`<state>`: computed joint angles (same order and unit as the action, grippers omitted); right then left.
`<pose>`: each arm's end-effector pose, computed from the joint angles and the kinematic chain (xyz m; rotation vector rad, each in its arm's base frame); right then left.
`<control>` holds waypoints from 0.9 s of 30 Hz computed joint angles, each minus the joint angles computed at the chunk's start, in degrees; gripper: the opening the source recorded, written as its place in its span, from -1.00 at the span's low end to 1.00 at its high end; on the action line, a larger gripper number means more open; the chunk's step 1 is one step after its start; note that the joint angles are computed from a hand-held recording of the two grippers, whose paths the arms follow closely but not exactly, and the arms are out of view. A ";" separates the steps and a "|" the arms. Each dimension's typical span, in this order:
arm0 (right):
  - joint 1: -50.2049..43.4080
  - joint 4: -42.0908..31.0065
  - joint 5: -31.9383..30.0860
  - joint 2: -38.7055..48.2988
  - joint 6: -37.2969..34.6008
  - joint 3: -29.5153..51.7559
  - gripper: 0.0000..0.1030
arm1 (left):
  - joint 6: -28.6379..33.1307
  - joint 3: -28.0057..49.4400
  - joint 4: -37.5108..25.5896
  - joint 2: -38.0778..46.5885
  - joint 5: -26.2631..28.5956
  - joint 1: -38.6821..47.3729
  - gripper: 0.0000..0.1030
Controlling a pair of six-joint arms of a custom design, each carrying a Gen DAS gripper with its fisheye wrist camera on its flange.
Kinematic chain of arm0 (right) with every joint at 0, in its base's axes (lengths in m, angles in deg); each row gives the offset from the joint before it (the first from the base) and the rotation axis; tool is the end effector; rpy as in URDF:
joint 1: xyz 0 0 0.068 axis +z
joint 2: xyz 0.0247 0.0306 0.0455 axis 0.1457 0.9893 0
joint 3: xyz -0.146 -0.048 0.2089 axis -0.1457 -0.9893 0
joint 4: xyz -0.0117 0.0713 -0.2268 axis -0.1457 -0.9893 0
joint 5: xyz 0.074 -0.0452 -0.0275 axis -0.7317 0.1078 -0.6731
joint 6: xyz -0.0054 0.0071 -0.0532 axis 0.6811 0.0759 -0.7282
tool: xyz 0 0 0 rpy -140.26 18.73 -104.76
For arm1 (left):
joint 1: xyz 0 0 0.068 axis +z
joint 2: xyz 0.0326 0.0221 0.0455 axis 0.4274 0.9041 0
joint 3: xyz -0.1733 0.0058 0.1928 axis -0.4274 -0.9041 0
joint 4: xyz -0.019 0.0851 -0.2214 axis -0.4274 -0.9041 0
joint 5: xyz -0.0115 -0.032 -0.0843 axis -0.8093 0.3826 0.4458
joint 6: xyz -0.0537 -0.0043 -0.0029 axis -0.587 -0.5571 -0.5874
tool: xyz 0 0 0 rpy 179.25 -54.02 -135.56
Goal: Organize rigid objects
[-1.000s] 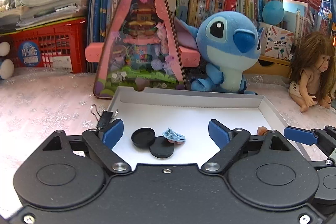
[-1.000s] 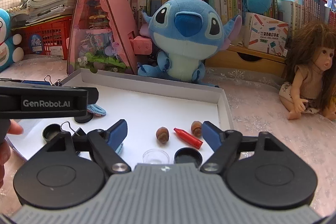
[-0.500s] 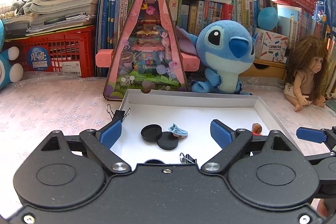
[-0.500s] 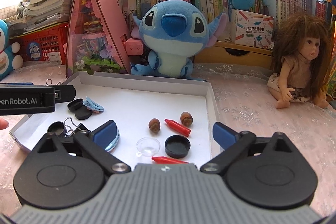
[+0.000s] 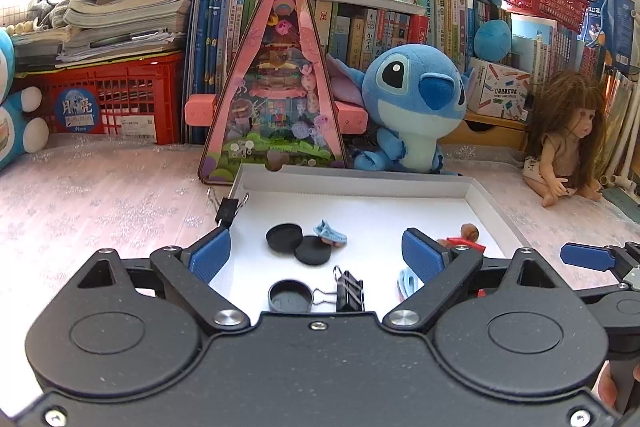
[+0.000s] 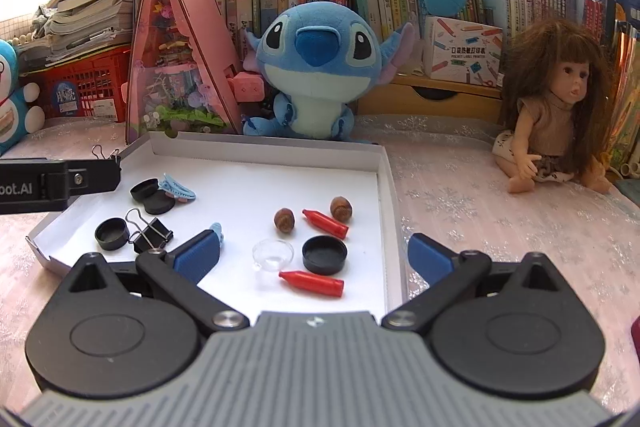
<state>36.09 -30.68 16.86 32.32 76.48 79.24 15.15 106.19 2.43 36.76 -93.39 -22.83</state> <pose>0.2317 0.1170 0.1355 -0.3741 2.0886 0.1989 0.1969 -0.1822 0.1655 -0.2411 2.0825 -0.0159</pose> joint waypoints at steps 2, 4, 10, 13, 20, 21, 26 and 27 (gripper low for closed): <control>-0.32 0.21 -0.10 -0.48 0.85 -0.95 1.00 | -0.92 -0.94 -0.27 -0.74 -0.29 -0.71 0.78; -0.61 0.34 -0.54 -0.98 1.40 -1.79 1.00 | -1.33 -1.79 -0.32 -1.38 -0.73 -1.49 0.78; -0.21 2.30 -0.31 -2.90 1.21 -5.26 1.00 | -2.36 -4.32 -0.96 -3.38 -3.18 -5.17 0.79; -0.09 2.60 -0.58 -4.15 1.95 -6.83 1.00 | -3.51 -5.16 -2.13 -3.98 -4.27 -7.27 0.79; 1.68 4.22 1.18 -6.33 1.98 -10.72 1.00 | -7.78 -6.52 -4.84 -3.64 -5.67 -11.96 0.79; 1.86 4.15 1.32 -6.57 1.94 -11.07 1.00 | -8.45 -6.58 -5.36 -3.51 -5.94 -12.48 0.79; 2.69 5.19 2.15 -7.13 2.09 -13.19 1.00 | -11.75 -7.27 -7.36 -2.81 -7.50 -14.98 0.79; 2.69 5.27 2.22 -7.14 2.15 -13.50 1.00 | -12.46 -7.40 -7.82 -2.69 -7.64 -15.36 0.80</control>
